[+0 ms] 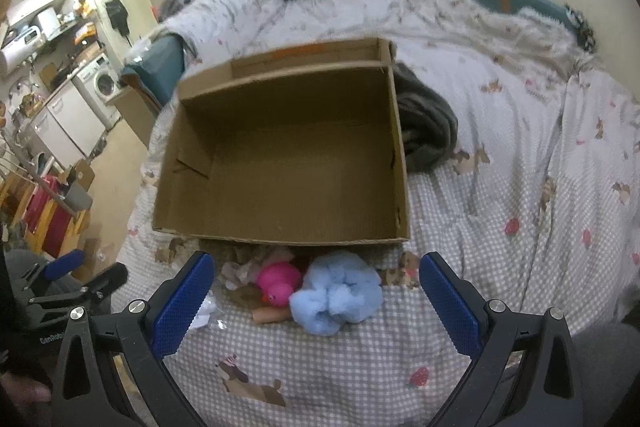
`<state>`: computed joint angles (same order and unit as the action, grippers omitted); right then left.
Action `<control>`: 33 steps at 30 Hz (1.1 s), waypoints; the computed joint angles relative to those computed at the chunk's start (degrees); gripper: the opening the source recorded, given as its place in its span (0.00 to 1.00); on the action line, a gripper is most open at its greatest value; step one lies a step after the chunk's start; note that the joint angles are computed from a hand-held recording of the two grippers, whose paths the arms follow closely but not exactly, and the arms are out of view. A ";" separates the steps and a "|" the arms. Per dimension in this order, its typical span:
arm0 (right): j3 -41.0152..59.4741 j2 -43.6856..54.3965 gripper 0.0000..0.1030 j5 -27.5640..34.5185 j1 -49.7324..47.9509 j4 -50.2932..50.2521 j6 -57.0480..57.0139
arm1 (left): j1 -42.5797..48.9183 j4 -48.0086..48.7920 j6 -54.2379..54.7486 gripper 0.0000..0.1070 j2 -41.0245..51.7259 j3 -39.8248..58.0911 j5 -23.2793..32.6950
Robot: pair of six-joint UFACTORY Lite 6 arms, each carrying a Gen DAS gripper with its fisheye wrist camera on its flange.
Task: Organize soft objects
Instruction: 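Lower the left tool and grasp the clear plastic bag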
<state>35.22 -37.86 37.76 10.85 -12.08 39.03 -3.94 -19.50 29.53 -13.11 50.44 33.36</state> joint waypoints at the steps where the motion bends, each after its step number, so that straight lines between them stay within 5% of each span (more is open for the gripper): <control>1: 0.76 1.84 1.00 -0.15 -3.21 4.33 -5.70 | -0.51 1.48 -1.55 0.96 1.19 1.07 0.36; 11: -4.29 8.71 1.00 -6.26 -18.33 18.95 -23.38 | 0.45 5.25 -8.66 0.92 22.07 18.94 9.44; 19: -5.08 7.53 1.00 -7.52 -17.08 16.23 -19.91 | 0.69 0.07 -9.29 0.56 34.37 22.41 16.24; 25: -4.45 10.22 1.00 -8.42 -14.86 14.30 -17.87 | -1.87 -5.50 -6.21 0.56 36.57 20.90 17.07; 33: -4.00 11.47 1.00 -8.54 -11.89 10.03 -14.01 | -6.95 -1.30 -9.72 0.56 38.51 19.70 14.62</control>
<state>31.22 -26.38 29.22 -1.05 -2.05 25.03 -10.89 -20.79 19.81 25.40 70.15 47.99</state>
